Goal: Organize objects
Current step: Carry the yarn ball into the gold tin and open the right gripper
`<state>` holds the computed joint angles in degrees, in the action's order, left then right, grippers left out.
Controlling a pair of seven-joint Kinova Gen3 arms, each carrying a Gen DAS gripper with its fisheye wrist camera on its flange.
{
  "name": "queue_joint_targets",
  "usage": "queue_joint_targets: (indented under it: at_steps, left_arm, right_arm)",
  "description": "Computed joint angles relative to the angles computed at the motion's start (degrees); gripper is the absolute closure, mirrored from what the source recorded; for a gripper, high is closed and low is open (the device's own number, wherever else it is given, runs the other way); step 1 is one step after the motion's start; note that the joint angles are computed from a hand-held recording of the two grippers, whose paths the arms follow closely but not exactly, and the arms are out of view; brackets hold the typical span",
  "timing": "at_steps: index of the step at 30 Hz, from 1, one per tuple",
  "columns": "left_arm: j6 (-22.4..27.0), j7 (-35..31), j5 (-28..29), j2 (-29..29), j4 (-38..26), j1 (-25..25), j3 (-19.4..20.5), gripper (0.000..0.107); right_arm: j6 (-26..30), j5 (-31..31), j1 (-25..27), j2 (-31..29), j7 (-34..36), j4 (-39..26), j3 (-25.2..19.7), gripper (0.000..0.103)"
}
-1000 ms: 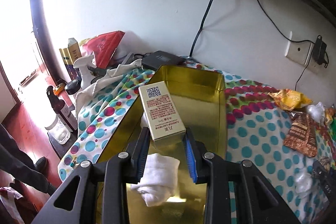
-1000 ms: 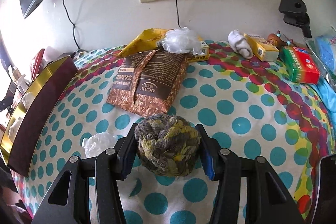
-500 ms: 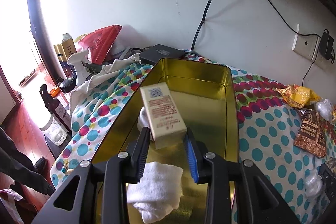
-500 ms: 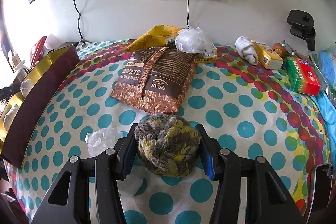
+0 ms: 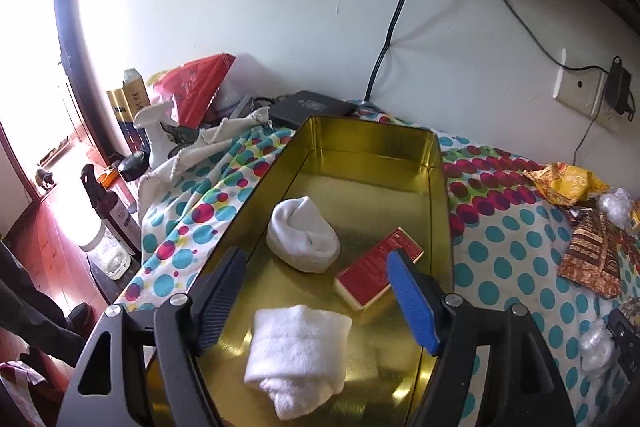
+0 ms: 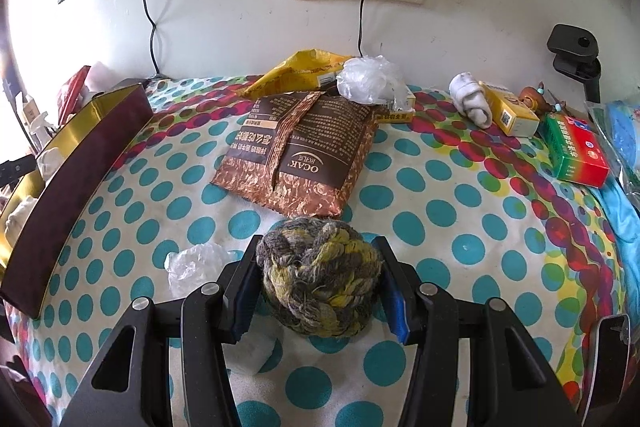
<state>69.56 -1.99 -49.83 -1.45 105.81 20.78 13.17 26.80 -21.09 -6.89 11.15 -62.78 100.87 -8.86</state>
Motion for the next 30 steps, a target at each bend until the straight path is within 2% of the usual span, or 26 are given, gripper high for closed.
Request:
queue_joint_targets:
  at_steps: [3, 6, 10, 14, 21, 24, 26, 30]
  left_arm:
    - [0.82, 1.31, -0.16, -2.37, 1.29, 1.13, 1.62, 0.032]
    - [2.06, 2.58, 0.01, -4.49, 2.76, 2.02, 3.95, 0.032]
    - [5.57, 5.15, 0.61, -6.41, 4.47, 3.53, 7.63, 0.032]
    - [5.78, 6.34, 3.12, -8.24, 5.97, 3.35, 8.71, 0.032]
    - [5.38, 6.16, 5.86, -13.66, 9.00, 1.03, 10.94, 0.032]
    - [5.55, 5.18, 7.57, -16.64, 10.13, -0.40, 12.18, 0.032]
    - [4.07, 3.70, 9.88, -19.62, 11.28, -0.94, 11.23, 0.032]
    - [5.41, 2.11, 11.43, -22.69, 12.62, -3.38, 12.92, 0.032]
  right_arm:
    - [-0.19, 1.15, -0.69, -0.07, -1.00, 0.00, 0.49, 0.053]
    - [-1.14, 4.79, -2.62, -0.47, -3.74, 0.32, 1.45, 0.053]
    - [-1.42, 9.07, -5.38, -1.44, -8.74, 0.16, 2.24, 0.053]
    - [-1.24, 9.96, -7.65, -2.99, -10.01, -0.77, 0.28, 0.053]
    - [-0.22, 15.42, -16.32, -4.09, -16.60, -4.05, -1.99, 0.053]
    - [0.28, 18.75, -20.64, -3.56, -20.34, -5.76, -2.90, 0.053]
    - [0.68, 21.21, -23.60, -2.70, -22.73, -7.19, -3.43, 0.053]
    - [1.54, 25.54, -28.59, -0.77, -26.89, -9.64, -3.59, 0.053]
